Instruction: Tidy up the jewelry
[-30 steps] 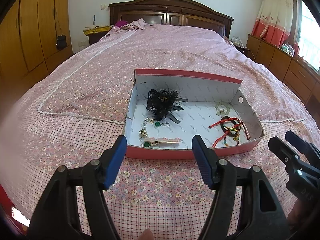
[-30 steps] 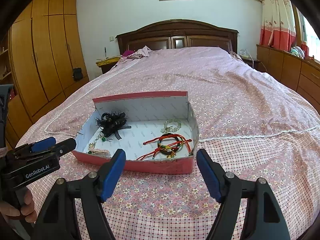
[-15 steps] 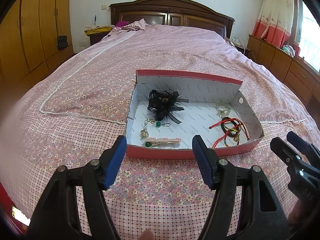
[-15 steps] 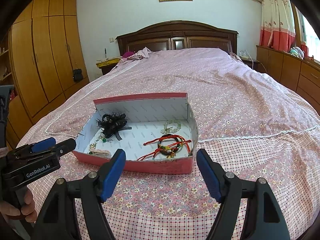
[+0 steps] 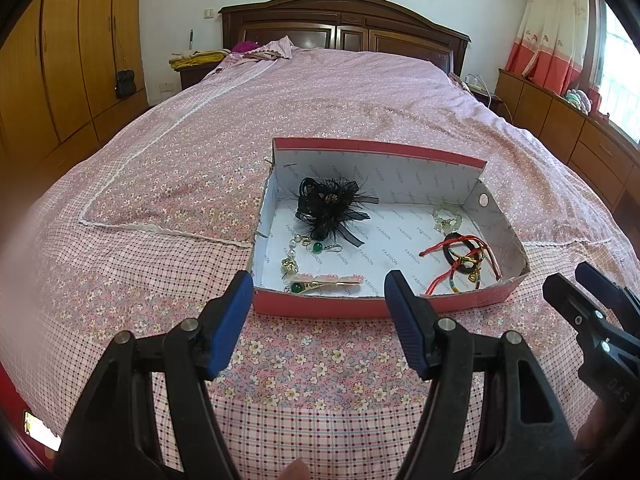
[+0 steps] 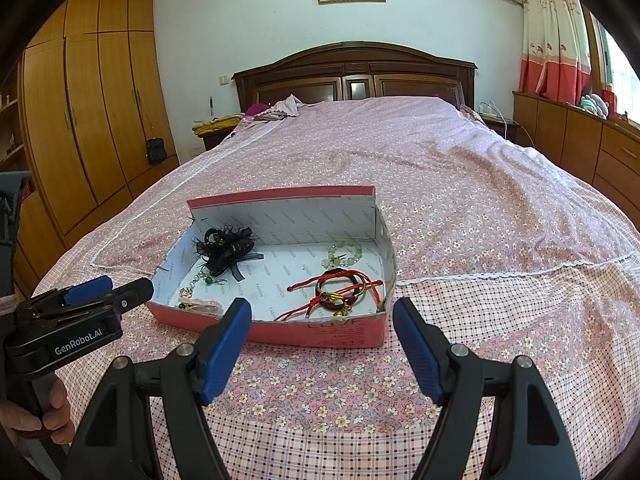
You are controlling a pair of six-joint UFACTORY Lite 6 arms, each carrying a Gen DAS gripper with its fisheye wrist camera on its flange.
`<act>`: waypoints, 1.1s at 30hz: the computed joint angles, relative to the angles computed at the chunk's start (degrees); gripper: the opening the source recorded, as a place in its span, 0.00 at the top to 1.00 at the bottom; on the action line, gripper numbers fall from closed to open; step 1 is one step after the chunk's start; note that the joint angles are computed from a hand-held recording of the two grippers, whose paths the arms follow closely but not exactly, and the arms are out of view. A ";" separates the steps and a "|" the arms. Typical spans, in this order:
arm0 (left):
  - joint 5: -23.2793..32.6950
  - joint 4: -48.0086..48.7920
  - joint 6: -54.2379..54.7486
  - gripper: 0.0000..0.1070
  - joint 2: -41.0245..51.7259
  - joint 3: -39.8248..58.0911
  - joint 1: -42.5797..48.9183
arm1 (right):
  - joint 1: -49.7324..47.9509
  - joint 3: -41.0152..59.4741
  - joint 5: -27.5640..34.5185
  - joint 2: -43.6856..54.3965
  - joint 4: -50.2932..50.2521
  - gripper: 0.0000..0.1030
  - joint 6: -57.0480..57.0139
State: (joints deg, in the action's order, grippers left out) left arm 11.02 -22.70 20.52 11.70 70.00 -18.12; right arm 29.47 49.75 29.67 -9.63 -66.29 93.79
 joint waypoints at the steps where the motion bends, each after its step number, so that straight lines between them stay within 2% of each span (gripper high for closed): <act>1: 0.00 0.00 0.00 0.43 0.00 0.00 0.00 | 0.00 -0.03 0.00 -0.02 -0.04 0.27 0.02; 4: 0.02 0.77 -0.73 0.43 0.00 0.02 0.01 | -0.02 -0.07 -0.04 -0.06 -0.01 0.27 0.01; 13: 0.08 14.29 -14.67 0.43 1.13 0.83 -0.74 | -0.06 -0.20 -0.06 -0.11 -0.02 0.27 0.08; 33: -0.34 15.86 -16.24 0.44 1.05 0.48 -1.15 | -0.06 -0.32 -0.09 -0.23 -0.25 0.27 0.24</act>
